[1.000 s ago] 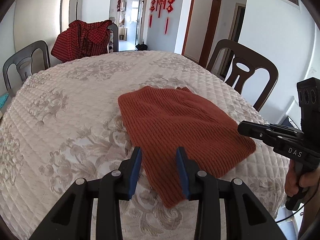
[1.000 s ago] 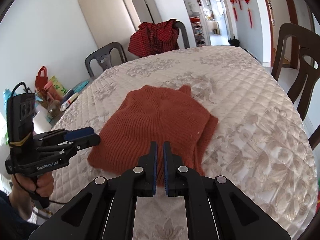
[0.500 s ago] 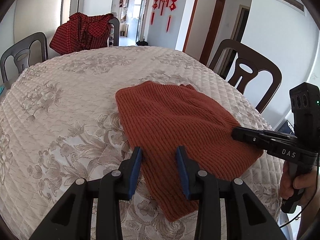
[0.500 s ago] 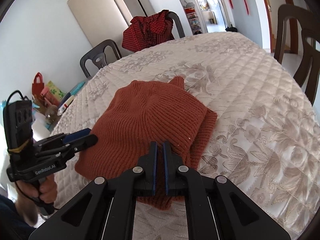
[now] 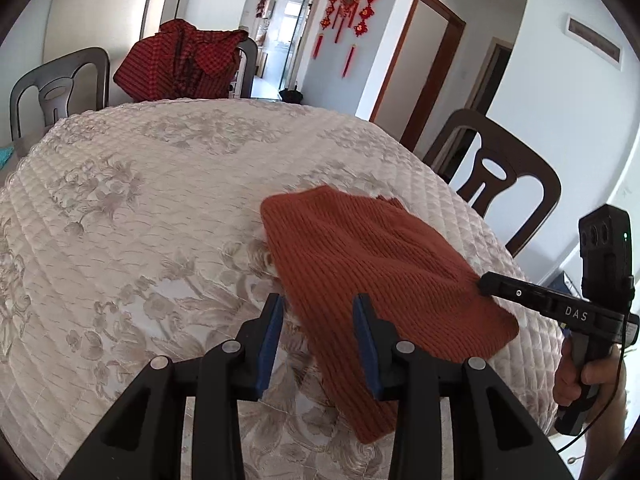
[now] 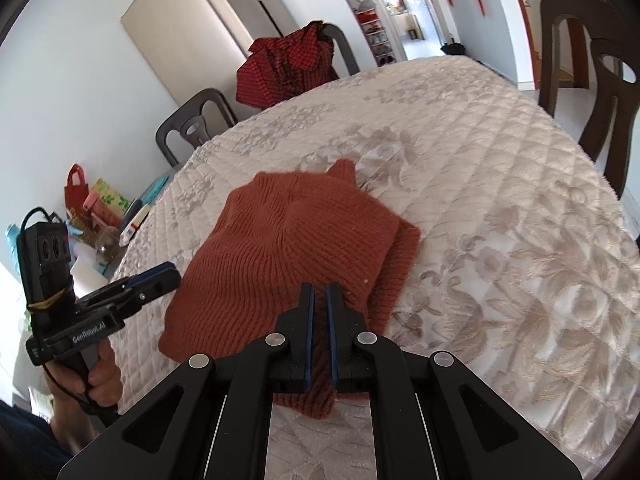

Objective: Fold small clothes
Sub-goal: 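Move both open tools to the edge of the folded rust sweater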

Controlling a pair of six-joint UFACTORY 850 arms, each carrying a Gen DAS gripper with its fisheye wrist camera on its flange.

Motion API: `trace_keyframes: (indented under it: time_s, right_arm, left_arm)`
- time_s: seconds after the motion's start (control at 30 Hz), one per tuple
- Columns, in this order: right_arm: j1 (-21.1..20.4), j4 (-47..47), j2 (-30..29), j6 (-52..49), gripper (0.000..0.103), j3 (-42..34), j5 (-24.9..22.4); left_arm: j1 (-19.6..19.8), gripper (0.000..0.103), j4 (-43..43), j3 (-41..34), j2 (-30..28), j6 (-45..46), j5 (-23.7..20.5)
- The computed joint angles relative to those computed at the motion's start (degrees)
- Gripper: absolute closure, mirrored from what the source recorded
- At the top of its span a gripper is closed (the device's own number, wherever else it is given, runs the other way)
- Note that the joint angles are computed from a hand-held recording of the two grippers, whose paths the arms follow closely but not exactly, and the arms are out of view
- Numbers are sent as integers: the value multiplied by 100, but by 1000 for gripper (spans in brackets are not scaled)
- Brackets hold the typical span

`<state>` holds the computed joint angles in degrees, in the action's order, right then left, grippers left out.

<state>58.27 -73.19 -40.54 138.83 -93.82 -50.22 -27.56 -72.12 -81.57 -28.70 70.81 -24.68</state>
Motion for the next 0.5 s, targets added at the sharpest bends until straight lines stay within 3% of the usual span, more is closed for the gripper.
trace_keyframes:
  time_s: [0.13,0.23,0.5]
  right_arm:
    - [-58,113,-101,-337,98,-225,-75]
    - [-156,310,-194,-446,98,-296,50]
    - [-96,50,-137,62,101,-40,-115]
  left_arm:
    - [-41,64,-13,-118,-104,-3,-25]
    - [-63,64,299,-289,-292,-296,-318]
    - [-110,61,113,-223,-316,-173,-195]
